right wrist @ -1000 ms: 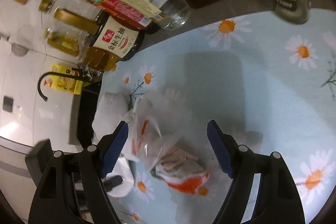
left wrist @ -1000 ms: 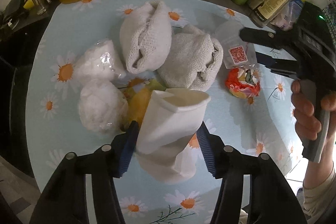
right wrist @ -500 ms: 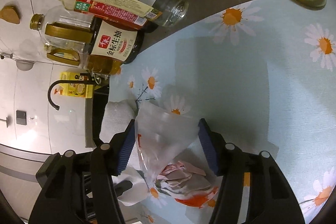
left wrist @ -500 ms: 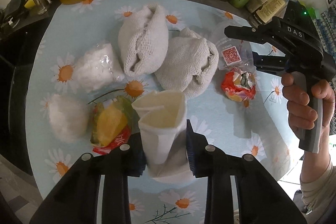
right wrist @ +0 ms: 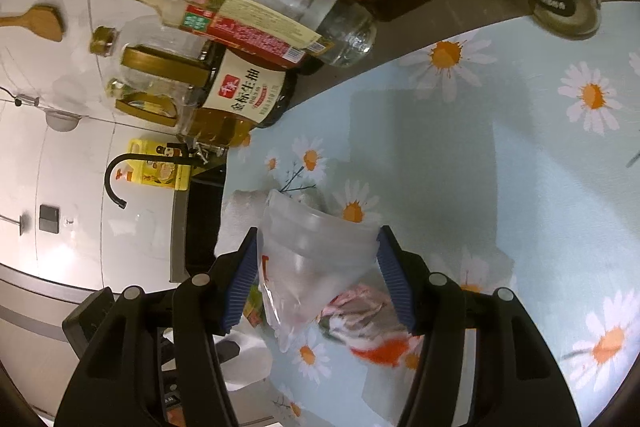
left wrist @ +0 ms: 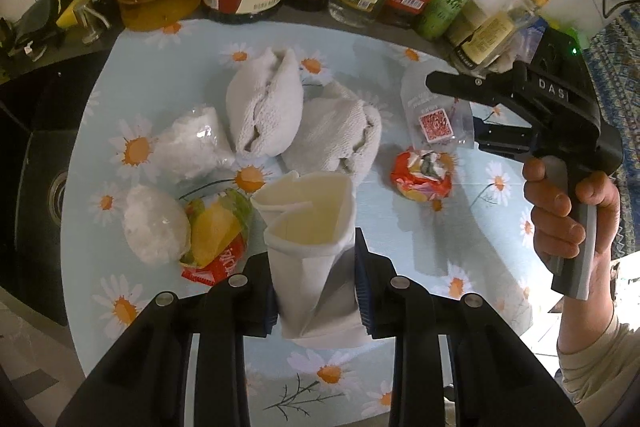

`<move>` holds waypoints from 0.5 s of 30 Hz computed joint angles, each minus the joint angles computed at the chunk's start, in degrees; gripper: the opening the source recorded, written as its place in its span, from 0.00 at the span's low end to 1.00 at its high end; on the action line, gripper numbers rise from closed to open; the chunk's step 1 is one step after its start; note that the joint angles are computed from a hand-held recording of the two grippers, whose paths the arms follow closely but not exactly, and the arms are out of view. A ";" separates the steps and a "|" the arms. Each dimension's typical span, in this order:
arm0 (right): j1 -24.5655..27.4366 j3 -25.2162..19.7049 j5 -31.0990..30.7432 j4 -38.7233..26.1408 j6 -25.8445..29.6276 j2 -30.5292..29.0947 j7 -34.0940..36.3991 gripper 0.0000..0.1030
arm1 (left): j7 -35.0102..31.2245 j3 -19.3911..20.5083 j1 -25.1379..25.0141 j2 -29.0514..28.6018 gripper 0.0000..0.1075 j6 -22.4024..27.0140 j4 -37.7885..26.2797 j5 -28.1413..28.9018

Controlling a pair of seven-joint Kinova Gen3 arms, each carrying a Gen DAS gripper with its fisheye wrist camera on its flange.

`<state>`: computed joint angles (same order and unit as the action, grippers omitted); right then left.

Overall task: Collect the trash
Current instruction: 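Grasp the white paper cup with the left gripper while the right grasps the clear plastic bag, then lower both held items into the bin and open both grippers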

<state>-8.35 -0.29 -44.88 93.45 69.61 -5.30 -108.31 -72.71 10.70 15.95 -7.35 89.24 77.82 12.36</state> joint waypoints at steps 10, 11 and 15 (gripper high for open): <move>-3.94 -4.25 8.40 -2.00 -0.28 -7.74 -12.07 0.57 | -5.08 -1.81 -0.46 -5.18 0.27 0.87 0.20 3.07; -4.58 -5.31 9.83 -2.48 -0.23 -8.68 -14.31 0.57 | -5.73 -2.11 -0.60 -5.85 0.27 1.22 0.24 3.46; -7.11 -8.38 13.99 -3.48 -0.40 -11.08 -21.49 0.57 | -8.81 -3.96 -1.26 -9.23 0.27 2.33 1.65 5.59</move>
